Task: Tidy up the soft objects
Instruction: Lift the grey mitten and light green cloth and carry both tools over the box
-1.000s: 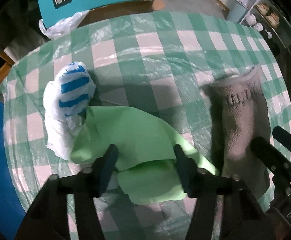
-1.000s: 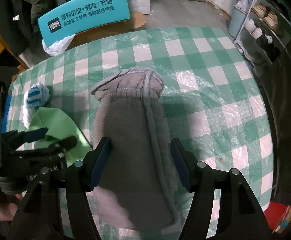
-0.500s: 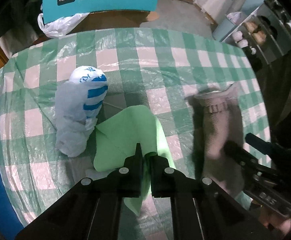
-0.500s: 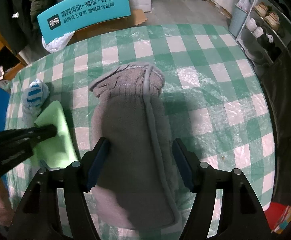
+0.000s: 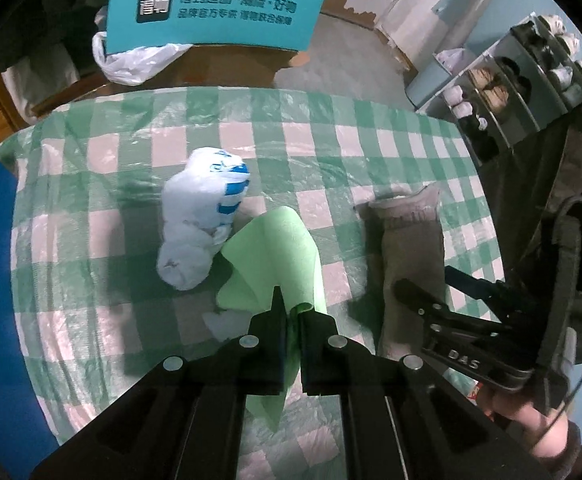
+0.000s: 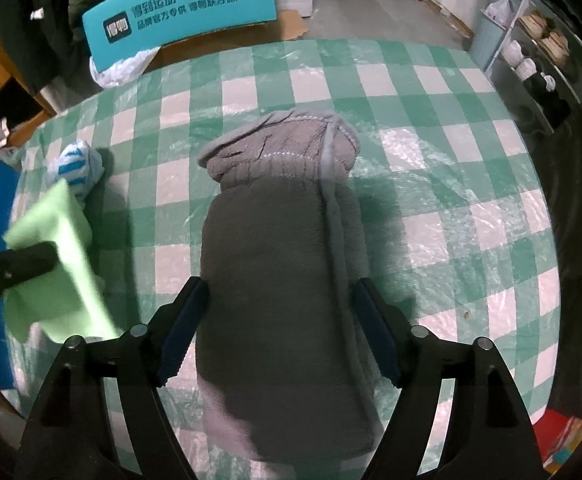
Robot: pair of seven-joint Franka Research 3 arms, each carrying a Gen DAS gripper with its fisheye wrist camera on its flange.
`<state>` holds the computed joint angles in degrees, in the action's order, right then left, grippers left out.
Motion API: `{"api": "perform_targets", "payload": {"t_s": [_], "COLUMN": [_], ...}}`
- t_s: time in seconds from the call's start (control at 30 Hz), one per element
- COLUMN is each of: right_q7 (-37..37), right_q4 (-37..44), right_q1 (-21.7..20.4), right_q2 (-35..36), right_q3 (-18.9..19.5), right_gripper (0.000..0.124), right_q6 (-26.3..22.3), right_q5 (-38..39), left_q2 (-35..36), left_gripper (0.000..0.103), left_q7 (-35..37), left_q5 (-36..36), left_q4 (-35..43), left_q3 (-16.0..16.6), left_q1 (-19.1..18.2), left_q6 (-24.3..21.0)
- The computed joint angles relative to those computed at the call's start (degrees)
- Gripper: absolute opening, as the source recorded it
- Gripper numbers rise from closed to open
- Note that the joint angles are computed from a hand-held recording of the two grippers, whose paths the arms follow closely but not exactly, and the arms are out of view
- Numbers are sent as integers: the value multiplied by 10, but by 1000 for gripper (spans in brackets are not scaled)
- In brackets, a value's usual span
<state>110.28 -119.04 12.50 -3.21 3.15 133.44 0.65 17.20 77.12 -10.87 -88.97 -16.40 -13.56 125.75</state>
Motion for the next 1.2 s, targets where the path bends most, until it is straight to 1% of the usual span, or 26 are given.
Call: {"api": "perform_targets", "payload": {"t_s": [0.1, 0.13, 0.2, 0.27, 0.33, 0.37, 0.4, 0.5, 0.63, 1.2], "right_q7": [-3, -4, -3, -3, 0, 1, 2, -7, -16, -27], "right_q4": [3, 3, 3, 2, 2, 2, 1, -2, -6, 1], "right_q1": [2, 3, 4, 4, 6, 6, 6, 6, 7, 18], "right_q2": [8, 10, 15, 17, 17, 16, 14, 8, -4, -57], "right_q3": [2, 2, 1, 0, 0, 0, 0, -1, 1, 22], "right_gripper": [74, 72, 57, 52, 41, 31, 27, 23, 22, 22], "right_q6": [-1, -1, -4, -4, -3, -3, -2, 1, 5, 17], "right_q5": [-10, -11, -13, -12, -15, -14, -13, 6, 24, 30], "left_q2": [-15, -20, -27, -34, -41, -45, -49, -61, -80, -154], "left_gripper": [5, 5, 5, 5, 5, 5, 5, 5, 5, 5], "left_q7": [3, 5, 2, 3, 3, 4, 4, 5, 5, 24], "left_q5": [-6, -5, -1, -5, -5, -4, -4, -4, 2, 3], "left_q4": [-19, -24, -32, -40, -47, -52, -57, -71, -90, -152], "left_q3": [2, 2, 5, 6, 8, 9, 10, 13, 17, 31], "left_q1": [5, 6, 7, 9, 11, 11, 12, 13, 13, 11], "left_q6": [4, 4, 5, 7, 9, 11, 13, 17, 24, 49]}}
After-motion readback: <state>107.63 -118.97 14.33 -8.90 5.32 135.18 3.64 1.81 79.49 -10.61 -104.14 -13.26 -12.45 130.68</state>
